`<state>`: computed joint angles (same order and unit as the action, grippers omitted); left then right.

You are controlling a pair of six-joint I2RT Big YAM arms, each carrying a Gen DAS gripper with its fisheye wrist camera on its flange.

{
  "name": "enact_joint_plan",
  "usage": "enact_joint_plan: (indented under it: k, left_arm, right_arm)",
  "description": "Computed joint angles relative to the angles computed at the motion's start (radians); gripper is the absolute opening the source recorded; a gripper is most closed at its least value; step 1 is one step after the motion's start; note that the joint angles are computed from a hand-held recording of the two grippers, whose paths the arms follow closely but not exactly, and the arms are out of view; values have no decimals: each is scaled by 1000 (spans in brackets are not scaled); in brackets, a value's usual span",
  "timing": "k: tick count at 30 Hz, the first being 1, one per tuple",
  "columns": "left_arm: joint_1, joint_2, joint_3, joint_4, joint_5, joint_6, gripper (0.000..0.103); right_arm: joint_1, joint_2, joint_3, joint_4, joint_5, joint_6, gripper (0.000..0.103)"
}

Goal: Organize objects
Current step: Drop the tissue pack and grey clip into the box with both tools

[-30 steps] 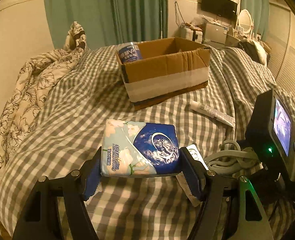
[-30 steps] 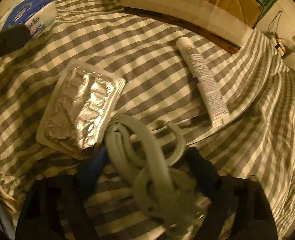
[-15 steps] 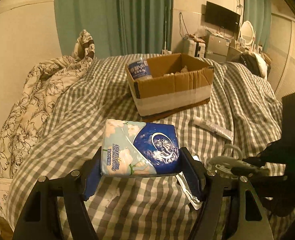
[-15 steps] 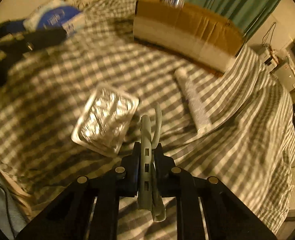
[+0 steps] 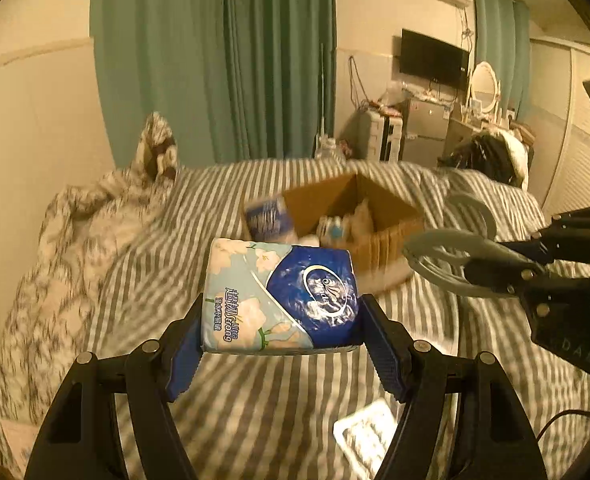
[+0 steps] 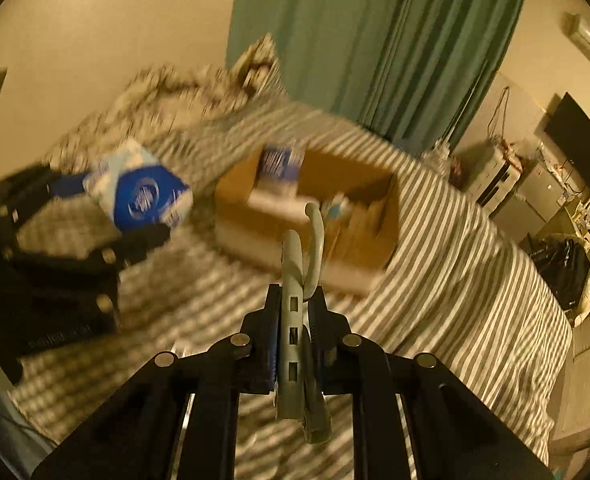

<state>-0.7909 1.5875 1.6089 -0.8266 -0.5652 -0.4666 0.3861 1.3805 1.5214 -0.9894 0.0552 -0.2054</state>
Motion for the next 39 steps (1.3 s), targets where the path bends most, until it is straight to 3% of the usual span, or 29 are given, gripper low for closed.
enact_joint_plan:
  k: [8, 17, 24, 31, 32, 35, 39]
  left_arm:
    - [77, 149, 238, 0, 28, 109, 74]
    - [144, 356, 503, -88, 57, 163, 74]
    - [176, 489, 648, -161, 96, 143, 74]
    - [191, 561, 726, -215, 152, 99, 78]
    - [191, 567, 739, -229, 151, 91, 81]
    - [184, 567, 756, -258, 120, 62, 95]
    - [167, 504, 692, -226, 72, 53, 100]
  right_arm:
    - [-55, 200, 265, 53, -39, 38, 13]
    - [-100, 402, 468, 85, -88, 78, 13]
    - [-130, 499, 503, 83, -118, 101, 13]
    - [-159, 517, 487, 106, -143, 131, 16]
    - [-162, 510, 478, 119, -147, 139, 22]
    - [-175, 468, 444, 152, -152, 155, 53]
    - [-184, 398, 398, 178, -158, 152, 60]
